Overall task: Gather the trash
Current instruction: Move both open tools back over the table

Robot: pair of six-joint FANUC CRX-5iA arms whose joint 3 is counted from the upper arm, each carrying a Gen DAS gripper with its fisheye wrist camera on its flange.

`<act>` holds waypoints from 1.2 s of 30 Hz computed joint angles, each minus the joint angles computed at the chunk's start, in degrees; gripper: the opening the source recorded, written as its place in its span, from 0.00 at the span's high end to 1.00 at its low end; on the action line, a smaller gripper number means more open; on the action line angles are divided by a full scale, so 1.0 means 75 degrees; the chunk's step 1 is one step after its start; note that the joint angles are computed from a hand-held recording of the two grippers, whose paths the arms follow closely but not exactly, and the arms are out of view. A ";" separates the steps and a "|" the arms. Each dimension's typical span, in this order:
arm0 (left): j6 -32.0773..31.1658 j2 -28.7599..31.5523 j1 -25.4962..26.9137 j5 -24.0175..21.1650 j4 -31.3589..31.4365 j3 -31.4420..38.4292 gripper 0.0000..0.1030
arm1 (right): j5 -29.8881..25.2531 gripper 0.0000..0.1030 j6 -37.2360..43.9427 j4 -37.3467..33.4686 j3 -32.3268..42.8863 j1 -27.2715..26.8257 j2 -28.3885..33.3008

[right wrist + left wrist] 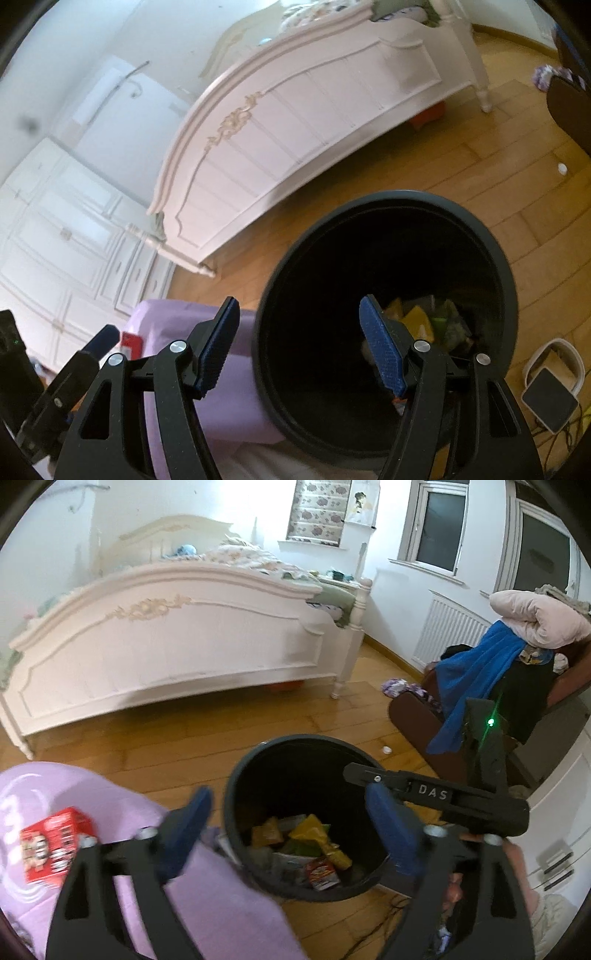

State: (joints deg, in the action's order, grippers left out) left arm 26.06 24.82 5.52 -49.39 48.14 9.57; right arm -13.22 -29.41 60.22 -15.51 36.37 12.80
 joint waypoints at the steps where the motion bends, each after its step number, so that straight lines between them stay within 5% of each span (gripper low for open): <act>1: -0.0206 -0.0170 0.0035 0.0225 0.0142 -0.0247 0.08 | -0.0042 0.27 0.0048 0.0005 0.0050 0.0049 0.0009; 8: -0.0787 -0.0846 0.0343 0.0870 0.0354 -0.1047 0.08 | -0.0604 0.23 0.1658 -0.1168 0.0939 0.0665 0.0271; 18: -0.0563 -0.1205 0.1026 0.1158 0.0483 -0.1509 0.05 | -0.1589 0.23 0.4346 -0.3107 0.2806 0.1444 0.1027; 27: 0.0294 -0.1173 0.1984 0.1001 0.0215 -0.1531 0.05 | -0.2881 0.23 0.7122 -0.4586 0.4999 0.2059 0.2012; 36: 0.1535 -0.0758 0.2841 0.0411 -0.1171 -0.0830 0.06 | -0.4396 0.23 0.9920 -0.5993 0.7536 0.2542 0.3262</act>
State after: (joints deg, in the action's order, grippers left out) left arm 37.57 19.13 26.83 -46.30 39.36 3.34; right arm -46.18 44.99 15.27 41.01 55.43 37.26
